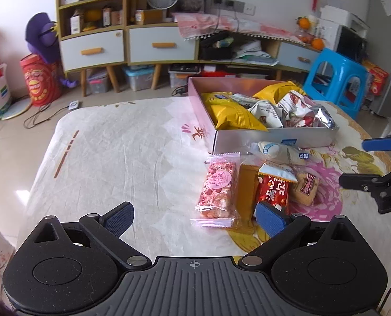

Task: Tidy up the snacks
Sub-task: 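Withdraw both tools from the box toward the remaining snacks, then grasp the pink candy packet with the left gripper while the right gripper grasps the brown cake packet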

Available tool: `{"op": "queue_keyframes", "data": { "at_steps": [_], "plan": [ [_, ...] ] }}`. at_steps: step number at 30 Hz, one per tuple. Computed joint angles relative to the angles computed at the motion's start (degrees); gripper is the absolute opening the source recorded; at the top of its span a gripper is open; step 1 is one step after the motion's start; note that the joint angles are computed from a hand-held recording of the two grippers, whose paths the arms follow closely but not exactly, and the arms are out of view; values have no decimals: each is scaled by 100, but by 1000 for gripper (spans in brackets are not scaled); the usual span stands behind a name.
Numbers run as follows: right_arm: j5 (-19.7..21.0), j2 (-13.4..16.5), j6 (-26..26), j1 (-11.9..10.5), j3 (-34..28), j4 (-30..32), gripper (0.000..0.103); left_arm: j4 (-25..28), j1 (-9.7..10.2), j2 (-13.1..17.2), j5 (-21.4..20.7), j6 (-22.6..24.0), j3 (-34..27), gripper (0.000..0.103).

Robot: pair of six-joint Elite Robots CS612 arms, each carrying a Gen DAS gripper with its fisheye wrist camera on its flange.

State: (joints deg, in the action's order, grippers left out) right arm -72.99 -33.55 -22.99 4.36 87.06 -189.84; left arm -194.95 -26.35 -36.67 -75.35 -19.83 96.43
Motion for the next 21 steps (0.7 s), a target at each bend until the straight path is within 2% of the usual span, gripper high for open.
{"op": "queue_keyframes", "data": {
  "at_steps": [5, 11, 21],
  "plan": [
    [186, 41, -315, 66, -17, 126, 95, -126, 78, 139, -227, 163, -155, 100],
    [380, 116, -670, 112, -96, 300, 95, -247, 190, 339, -682, 81, -384, 100],
    [454, 257, -742, 125, -279, 646, 95, -281, 298, 546, -1100, -59, -619, 98]
  ]
}}
